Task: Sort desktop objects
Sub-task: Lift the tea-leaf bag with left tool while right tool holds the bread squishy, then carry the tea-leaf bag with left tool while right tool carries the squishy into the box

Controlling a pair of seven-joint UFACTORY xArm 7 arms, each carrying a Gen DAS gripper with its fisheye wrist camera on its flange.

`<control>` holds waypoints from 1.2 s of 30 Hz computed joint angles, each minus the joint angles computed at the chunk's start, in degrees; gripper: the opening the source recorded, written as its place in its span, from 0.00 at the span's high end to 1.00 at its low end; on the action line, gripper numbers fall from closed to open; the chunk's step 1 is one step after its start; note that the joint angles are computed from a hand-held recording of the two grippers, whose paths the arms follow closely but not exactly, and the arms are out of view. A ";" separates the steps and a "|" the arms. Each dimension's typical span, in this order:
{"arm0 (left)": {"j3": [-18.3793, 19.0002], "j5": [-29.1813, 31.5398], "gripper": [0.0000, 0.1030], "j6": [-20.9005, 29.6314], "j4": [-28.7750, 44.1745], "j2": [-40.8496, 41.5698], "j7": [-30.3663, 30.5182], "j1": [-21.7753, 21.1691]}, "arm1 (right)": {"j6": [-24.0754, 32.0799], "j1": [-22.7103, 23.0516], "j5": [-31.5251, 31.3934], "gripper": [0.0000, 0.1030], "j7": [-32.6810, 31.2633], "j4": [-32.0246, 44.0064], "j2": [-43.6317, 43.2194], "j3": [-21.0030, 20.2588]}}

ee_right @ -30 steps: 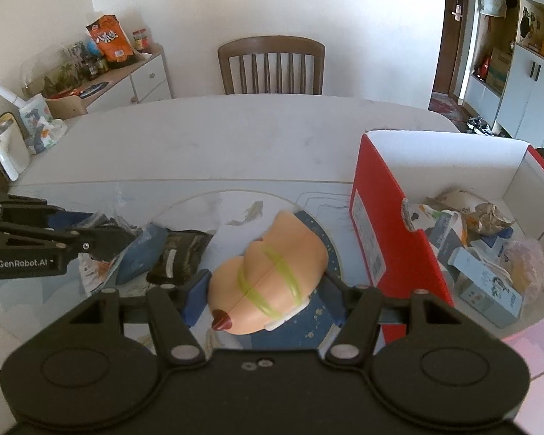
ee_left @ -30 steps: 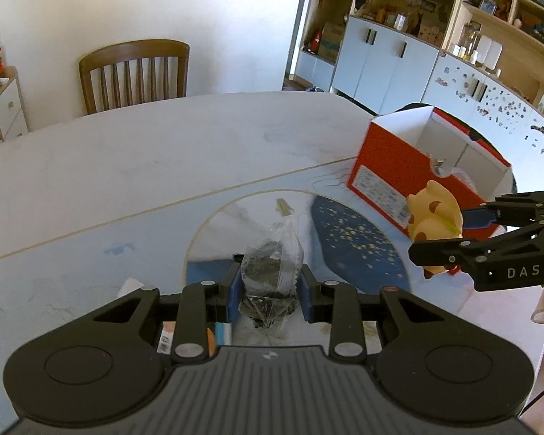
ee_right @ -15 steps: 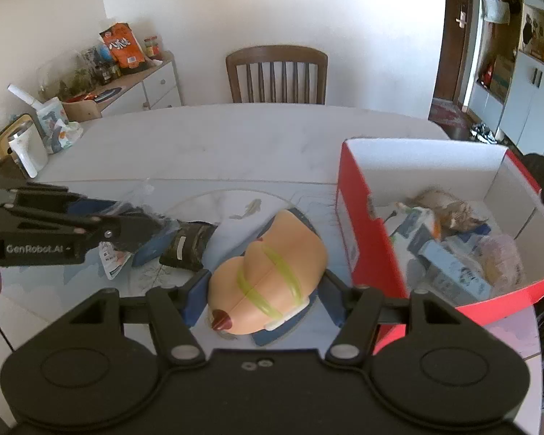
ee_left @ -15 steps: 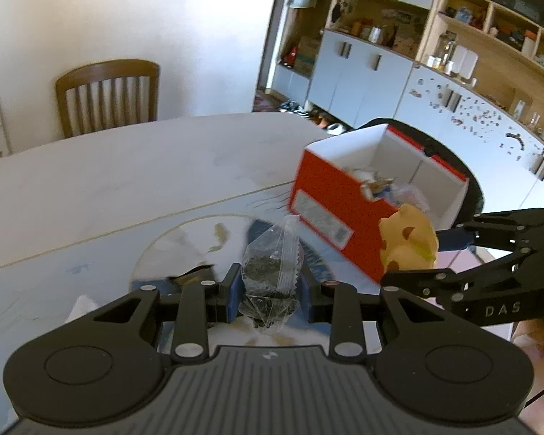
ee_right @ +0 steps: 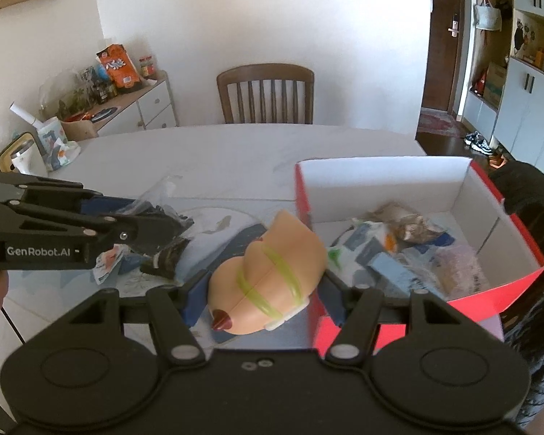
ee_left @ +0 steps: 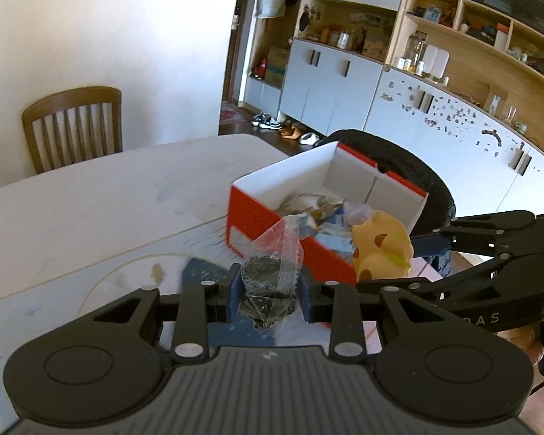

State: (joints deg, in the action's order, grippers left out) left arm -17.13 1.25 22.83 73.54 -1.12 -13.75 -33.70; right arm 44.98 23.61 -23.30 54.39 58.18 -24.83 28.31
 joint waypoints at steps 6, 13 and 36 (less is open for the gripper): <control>-0.63 6.00 0.70 1.45 6.78 5.40 -4.87 -2.36 | -1.27 0.19 2.72 0.39 -4.24 -4.18 -4.91 -3.44; 0.83 11.98 0.70 4.03 16.57 13.26 -8.29 -7.53 | -2.83 -1.75 6.61 0.39 -10.66 -8.95 -10.80 -6.74; 7.98 9.65 0.70 29.29 59.19 41.56 -4.23 -20.07 | -8.25 -9.97 13.46 0.39 -29.20 -12.32 -9.03 -14.53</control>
State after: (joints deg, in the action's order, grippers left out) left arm -9.14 10.91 52.12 132.73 40.44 -17.98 -53.77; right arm 36.73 13.63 -9.85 25.18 45.86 -33.85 13.78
